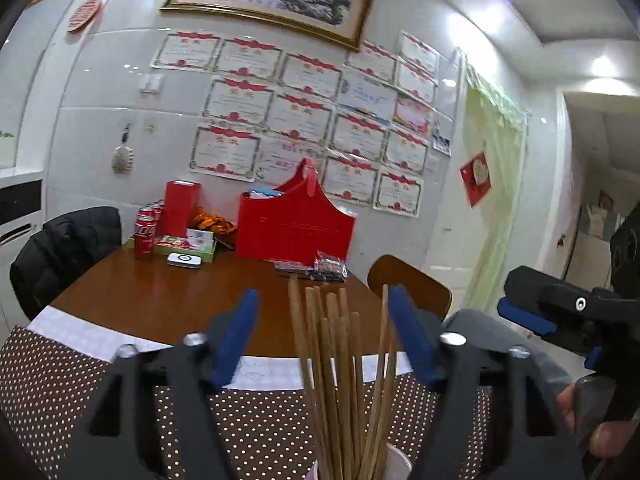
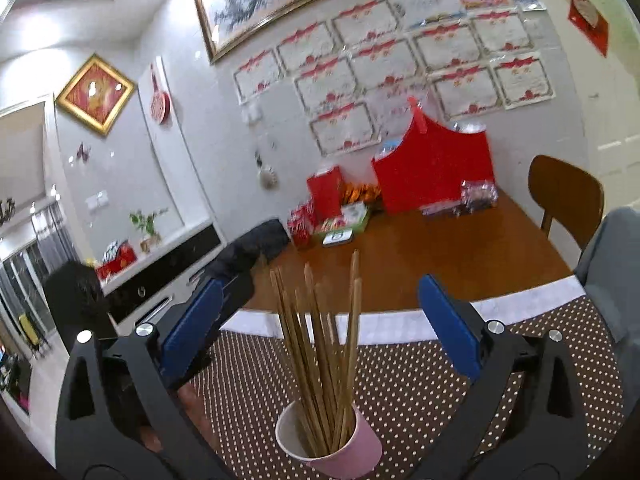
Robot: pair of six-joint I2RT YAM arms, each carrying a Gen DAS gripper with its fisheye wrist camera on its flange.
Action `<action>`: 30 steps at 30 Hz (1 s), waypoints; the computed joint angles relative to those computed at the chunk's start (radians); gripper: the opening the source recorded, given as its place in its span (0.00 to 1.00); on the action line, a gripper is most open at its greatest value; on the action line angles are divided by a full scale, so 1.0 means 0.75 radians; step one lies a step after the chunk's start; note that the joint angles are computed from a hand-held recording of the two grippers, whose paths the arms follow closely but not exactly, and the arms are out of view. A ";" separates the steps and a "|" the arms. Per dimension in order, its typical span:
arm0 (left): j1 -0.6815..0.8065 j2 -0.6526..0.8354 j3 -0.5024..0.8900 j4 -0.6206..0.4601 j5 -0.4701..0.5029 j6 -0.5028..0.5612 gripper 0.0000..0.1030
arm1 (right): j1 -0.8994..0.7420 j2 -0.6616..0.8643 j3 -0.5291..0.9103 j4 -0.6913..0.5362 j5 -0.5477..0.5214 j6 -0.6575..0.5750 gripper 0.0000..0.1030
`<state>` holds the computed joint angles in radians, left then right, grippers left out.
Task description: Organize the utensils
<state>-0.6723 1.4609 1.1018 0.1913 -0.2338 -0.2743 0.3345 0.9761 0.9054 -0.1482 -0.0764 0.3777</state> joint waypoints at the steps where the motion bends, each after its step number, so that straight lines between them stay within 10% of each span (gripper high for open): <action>1: 0.002 -0.015 -0.002 -0.015 0.007 -0.004 0.68 | -0.009 -0.010 0.004 -0.013 -0.007 0.008 0.94; 19: -0.287 -0.454 -0.029 -0.602 -0.545 0.061 0.84 | 0.284 -0.154 0.121 -0.339 0.424 0.081 0.94; 30: -0.850 -0.679 0.057 -1.091 -1.170 -0.157 0.97 | 1.348 -0.190 0.336 -1.040 1.518 0.586 0.94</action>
